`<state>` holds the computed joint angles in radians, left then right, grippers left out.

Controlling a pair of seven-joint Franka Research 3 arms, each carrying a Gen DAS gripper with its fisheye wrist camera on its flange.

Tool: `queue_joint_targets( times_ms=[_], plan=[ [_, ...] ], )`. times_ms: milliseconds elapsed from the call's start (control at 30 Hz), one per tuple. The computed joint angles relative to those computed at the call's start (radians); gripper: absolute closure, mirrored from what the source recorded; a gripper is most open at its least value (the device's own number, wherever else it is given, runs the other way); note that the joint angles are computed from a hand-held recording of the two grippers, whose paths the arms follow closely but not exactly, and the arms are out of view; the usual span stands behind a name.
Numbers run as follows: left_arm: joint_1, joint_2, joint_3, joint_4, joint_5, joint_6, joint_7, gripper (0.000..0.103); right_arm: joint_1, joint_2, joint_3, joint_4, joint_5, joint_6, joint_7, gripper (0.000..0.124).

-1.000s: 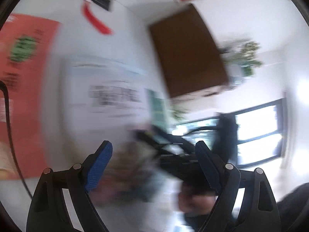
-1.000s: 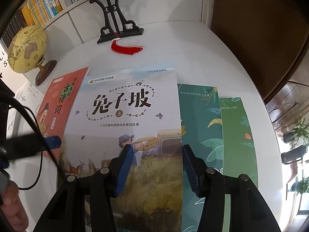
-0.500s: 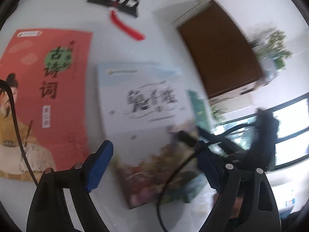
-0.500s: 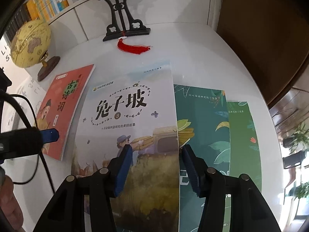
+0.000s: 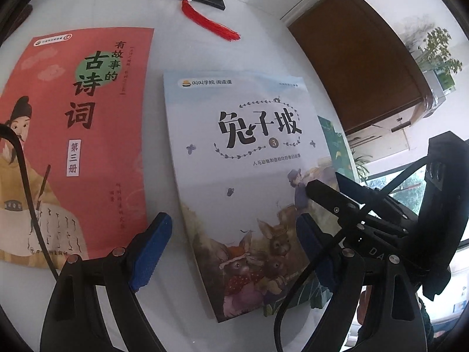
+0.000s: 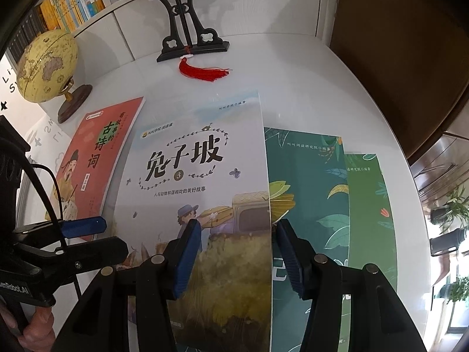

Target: Organize books

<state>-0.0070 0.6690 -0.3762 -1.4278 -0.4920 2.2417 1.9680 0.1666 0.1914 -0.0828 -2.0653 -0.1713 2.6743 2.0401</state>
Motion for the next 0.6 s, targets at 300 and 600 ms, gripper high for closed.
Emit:
queue_joint_targets(
  times_ms=[300,600],
  plan=[
    [0.024,-0.010,-0.025,-0.025,-0.076,-0.047,0.030,0.010,0.001,0.002,0.000,0.003,0.002,0.000,-0.002,0.073],
    [0.137,0.138,-0.110,0.132,-0.337,-0.290,0.067,0.011,-0.006,-0.013,0.012,-0.013,0.029,-0.012,-0.040,0.072]
  ],
)
